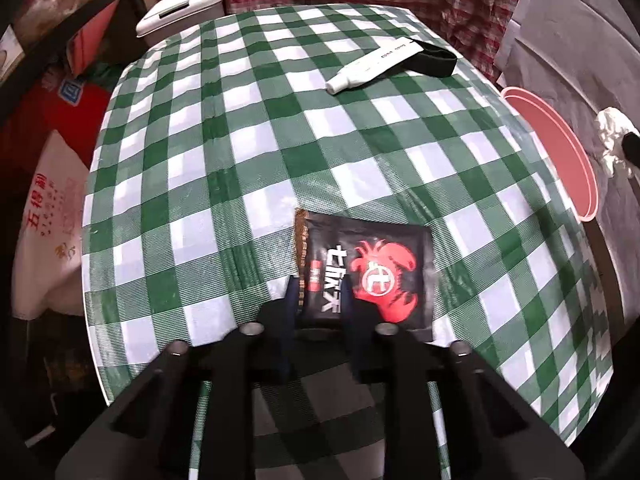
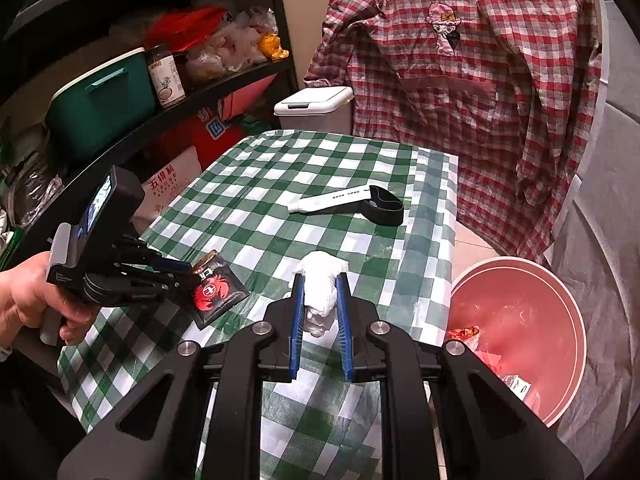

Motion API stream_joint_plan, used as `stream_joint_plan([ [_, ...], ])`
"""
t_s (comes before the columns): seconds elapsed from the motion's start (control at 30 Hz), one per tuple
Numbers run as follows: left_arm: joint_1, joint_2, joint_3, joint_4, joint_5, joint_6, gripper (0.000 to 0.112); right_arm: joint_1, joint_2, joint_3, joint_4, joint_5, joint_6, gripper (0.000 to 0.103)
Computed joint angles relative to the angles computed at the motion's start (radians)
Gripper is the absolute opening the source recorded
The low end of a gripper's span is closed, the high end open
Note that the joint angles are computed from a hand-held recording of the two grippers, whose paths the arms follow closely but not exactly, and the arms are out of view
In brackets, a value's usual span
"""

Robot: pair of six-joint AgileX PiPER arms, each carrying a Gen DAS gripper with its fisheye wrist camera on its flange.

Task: Collect trash
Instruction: 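Lift the tissue with the right tool while the left tool lifts the black-and-red packet, then carry the tissue with the right tool while the left tool carries the packet over the pink bucket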

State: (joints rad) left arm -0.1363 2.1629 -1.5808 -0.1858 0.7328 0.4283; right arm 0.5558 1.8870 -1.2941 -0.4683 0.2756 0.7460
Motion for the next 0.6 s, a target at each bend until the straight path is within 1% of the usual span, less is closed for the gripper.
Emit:
stream_joint_plan([
  [0.03,0.004,0.003,-0.004,-0.005,0.001,0.008,0.017,0.0,-0.001,0.0,0.0,0.001,0.0,0.016],
  [0.07,0.005,0.002,-0.003,-0.007,0.002,0.011,0.014,0.001,-0.003,0.002,-0.003,0.002,0.004,0.016],
  [0.1,0.006,0.0,-0.001,-0.013,0.003,0.017,0.006,0.001,-0.004,0.003,-0.003,0.0,0.003,0.016],
  [0.13,0.007,-0.003,0.003,-0.017,-0.002,0.02,0.002,0.001,-0.004,0.004,-0.007,-0.001,0.007,0.016],
  [0.17,0.01,-0.006,0.004,-0.026,-0.003,0.026,0.0,0.002,-0.005,0.006,-0.015,-0.002,0.015,0.016],
  [0.6,0.026,-0.092,0.044,-0.163,-0.022,0.107,0.0,-0.006,-0.031,0.037,-0.061,-0.014,0.068,0.016],
])
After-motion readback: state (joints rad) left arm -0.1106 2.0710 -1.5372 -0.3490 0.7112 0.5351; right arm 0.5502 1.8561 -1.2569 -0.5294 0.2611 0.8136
